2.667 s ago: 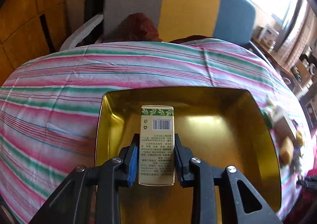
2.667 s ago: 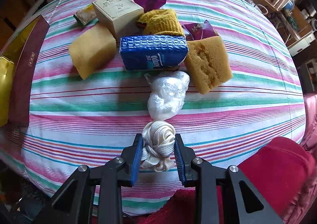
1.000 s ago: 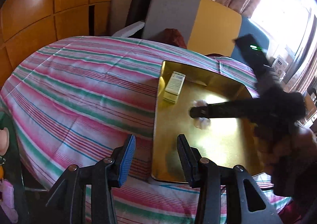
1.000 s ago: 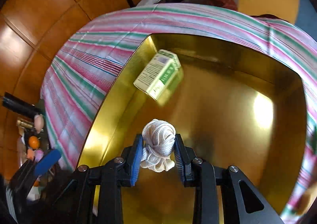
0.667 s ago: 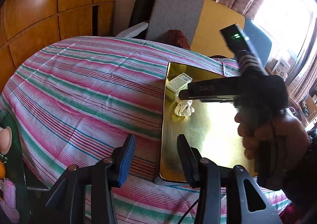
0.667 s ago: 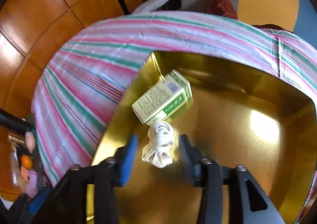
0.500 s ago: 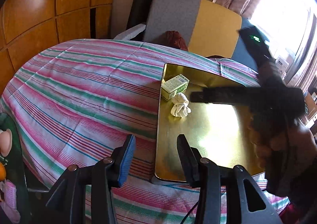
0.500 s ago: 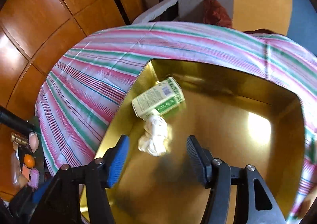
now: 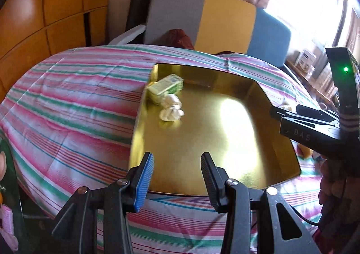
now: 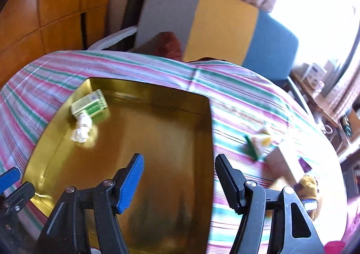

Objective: Organize objects
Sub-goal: 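Carry the white knotted cloth into the gold tin with the right gripper and release, then grasp the yellow sponge with the left gripper and lift it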

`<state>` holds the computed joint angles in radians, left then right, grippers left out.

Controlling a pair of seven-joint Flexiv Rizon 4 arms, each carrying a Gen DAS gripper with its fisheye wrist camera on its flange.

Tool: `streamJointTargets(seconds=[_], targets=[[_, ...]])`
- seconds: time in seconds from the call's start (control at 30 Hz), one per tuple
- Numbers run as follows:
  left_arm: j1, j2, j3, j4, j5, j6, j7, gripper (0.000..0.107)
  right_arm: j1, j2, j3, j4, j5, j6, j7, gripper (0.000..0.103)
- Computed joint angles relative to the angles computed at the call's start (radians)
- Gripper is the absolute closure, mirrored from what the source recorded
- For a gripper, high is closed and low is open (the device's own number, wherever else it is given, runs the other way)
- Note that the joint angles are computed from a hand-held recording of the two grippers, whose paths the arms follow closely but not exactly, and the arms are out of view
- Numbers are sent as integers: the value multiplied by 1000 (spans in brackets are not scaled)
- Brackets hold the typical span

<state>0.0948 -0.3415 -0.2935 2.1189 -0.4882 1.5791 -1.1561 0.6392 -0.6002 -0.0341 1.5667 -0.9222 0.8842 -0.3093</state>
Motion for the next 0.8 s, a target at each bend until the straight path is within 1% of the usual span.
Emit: streamJointTargets(seconds=[0.03, 0.1, 0.2, 0.3, 0.37, 0.47, 0.6, 0.7, 0.8], targets=[[-8, 1, 5, -1, 6, -2, -1, 63, 0, 15, -7, 23, -12, 2, 17, 36], [-49, 0, 44, -13, 34, -14, -18, 63, -8, 46, -14, 68, -43, 17, 55, 35], [-82, 3, 72, -25, 61, -37, -26, 63, -32, 77, -8, 120, -77, 42, 94, 35], [-92, 6, 66, -30, 70, -38, -9, 63, -72, 112, 2, 184, -107, 113, 134, 27], [-95, 7, 56, -32, 71, -39, 4, 63, -99, 141, 5, 232, -115, 142, 171, 25], [-106, 4, 46, -41, 73, -49, 24, 63, -138, 185, 12, 298, -119, 148, 210, 24], [-82, 0, -27, -43, 39, -52, 102, 63, -209, 258, 23, 396, -111, 144, 250, 23], [-94, -5, -51, -52, 25, -62, 144, 63, -278, 326, 22, 484, -133, 156, 330, 22], [-125, -13, -52, -74, 22, -76, 168, 63, -349, 385, 25, 555, -159, 153, 419, 21]])
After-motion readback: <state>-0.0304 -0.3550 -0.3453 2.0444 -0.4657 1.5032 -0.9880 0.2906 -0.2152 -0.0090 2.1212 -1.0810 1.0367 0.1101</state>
